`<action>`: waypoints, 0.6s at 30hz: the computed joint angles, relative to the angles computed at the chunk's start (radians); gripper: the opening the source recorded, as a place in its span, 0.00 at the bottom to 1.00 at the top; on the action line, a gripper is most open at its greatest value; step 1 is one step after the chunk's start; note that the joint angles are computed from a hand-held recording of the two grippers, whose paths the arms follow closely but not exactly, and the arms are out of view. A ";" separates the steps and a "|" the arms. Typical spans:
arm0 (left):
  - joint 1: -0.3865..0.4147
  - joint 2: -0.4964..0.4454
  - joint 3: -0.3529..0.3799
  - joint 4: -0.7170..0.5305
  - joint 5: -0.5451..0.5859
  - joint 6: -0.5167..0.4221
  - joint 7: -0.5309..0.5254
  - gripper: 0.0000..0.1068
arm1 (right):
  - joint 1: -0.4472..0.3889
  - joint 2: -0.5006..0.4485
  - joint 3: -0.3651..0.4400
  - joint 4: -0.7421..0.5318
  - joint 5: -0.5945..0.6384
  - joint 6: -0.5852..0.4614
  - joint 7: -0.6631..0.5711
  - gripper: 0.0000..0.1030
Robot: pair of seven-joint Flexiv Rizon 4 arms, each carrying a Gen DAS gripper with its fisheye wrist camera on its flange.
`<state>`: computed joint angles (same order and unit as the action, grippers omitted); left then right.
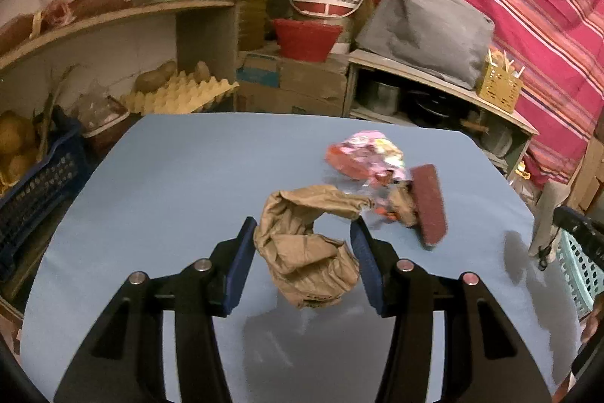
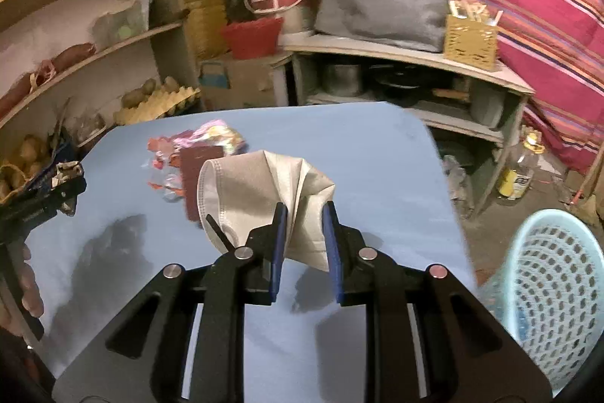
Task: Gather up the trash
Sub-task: 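Carry the brown paper and face mask over the basket with both tools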
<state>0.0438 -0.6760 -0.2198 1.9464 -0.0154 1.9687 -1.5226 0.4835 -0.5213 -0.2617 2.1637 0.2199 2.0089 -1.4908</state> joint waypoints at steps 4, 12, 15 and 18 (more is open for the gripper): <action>-0.108 0.003 0.050 -0.009 -0.049 -0.001 0.000 0.48 | -0.065 0.031 0.016 0.054 0.005 0.048 -0.018 0.20; -0.252 -0.009 0.057 -0.067 -0.108 -0.007 0.002 0.48 | -0.244 0.075 0.060 0.140 0.009 0.116 -0.049 0.20; -0.309 -0.025 0.055 -0.111 -0.116 -0.036 0.020 0.48 | -0.361 0.085 0.108 0.171 -0.024 0.151 -0.031 0.20; -0.377 -0.047 0.067 -0.159 -0.132 -0.059 0.043 0.48 | -0.486 0.091 0.155 0.195 -0.078 0.184 0.014 0.20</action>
